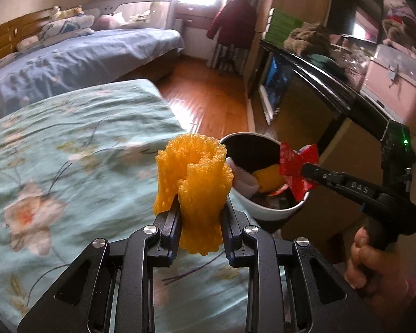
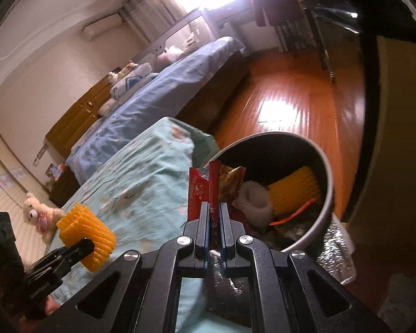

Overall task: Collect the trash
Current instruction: 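Carry the yellow foam net and red snack packet over the bin with both tools, then hold the yellow foam net and red packet above the bin opening with both tools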

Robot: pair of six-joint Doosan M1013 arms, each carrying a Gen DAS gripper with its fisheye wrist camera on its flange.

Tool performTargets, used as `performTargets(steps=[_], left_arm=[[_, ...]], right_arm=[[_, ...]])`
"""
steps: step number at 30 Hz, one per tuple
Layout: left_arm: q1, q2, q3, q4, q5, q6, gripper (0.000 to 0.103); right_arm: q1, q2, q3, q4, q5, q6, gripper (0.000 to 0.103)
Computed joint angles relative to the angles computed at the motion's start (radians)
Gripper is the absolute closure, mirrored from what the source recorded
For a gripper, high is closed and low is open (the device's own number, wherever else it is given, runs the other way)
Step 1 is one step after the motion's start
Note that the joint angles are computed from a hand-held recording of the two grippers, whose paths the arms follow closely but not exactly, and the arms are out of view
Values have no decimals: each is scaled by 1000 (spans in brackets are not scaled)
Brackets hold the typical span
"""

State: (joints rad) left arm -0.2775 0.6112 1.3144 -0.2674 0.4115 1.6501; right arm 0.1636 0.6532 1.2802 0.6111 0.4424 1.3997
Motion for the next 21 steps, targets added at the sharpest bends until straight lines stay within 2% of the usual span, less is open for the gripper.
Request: performTargets(steps=[14,21], left_arm=[[-37,62,-110,-115,72,154,79],[-49,103,-181,-120,128,171,79]], right_arm=[[-23,-7,11,-59,-16,57,98],[-28,6,-12,-80,-1,68,97]])
